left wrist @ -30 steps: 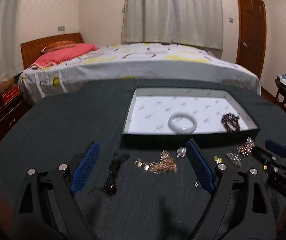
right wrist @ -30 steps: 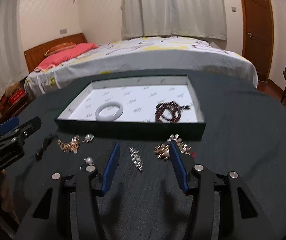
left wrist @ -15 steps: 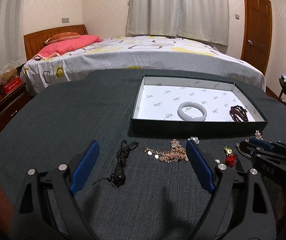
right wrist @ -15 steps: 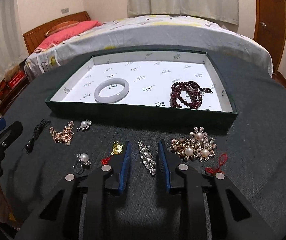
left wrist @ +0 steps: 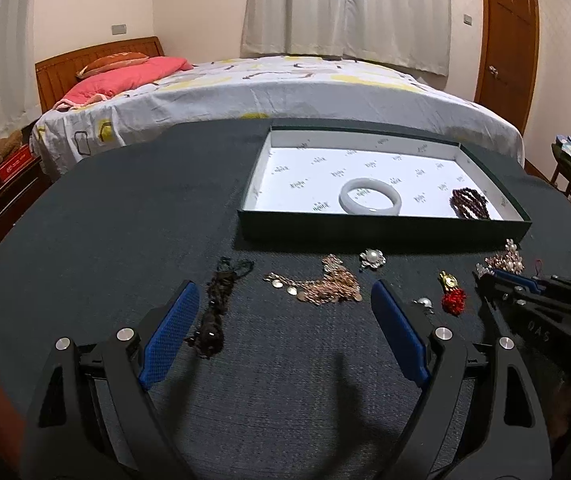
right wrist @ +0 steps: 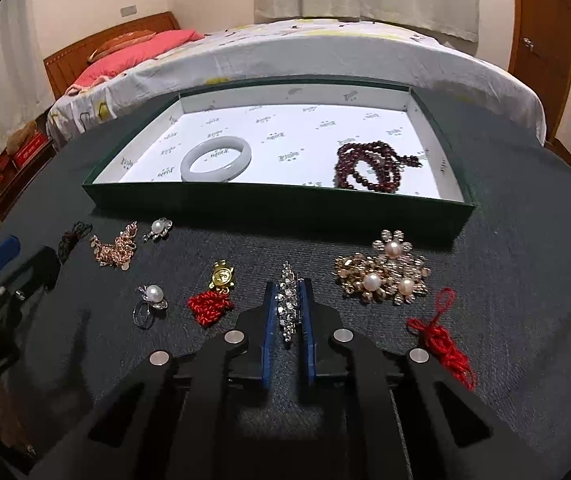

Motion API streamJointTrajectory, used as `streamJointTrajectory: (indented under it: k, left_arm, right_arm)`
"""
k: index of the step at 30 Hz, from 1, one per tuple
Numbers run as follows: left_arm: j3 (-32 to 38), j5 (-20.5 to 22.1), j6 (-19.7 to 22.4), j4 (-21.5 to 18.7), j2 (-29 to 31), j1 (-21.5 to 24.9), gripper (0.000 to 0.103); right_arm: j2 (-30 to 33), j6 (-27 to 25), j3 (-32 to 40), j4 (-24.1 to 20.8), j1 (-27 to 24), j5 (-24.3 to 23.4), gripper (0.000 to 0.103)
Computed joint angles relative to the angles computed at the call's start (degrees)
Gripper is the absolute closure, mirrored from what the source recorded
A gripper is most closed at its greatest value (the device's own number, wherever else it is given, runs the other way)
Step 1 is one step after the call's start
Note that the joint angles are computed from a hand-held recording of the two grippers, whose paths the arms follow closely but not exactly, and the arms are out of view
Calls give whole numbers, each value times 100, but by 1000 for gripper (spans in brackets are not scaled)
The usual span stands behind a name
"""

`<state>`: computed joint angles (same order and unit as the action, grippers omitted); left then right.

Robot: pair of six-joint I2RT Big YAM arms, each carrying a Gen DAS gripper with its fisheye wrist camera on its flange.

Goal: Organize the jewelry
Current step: 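Grasp the pearl ring with the left tool while the right tool holds the brooch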

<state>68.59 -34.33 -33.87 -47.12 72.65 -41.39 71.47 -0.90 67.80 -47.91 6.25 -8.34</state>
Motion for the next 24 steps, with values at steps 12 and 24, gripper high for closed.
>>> streamJointTrajectory:
  k: [12,24]
  left_arm:
    - [238,353,249,202,415,-162,18]
    - [721,965,309,-238,1005,-124,38]
  right_arm:
    - [-400,-19,-169,-4,-404,-204,91]
    - [-520,81,-310,27,-786,-442,91]
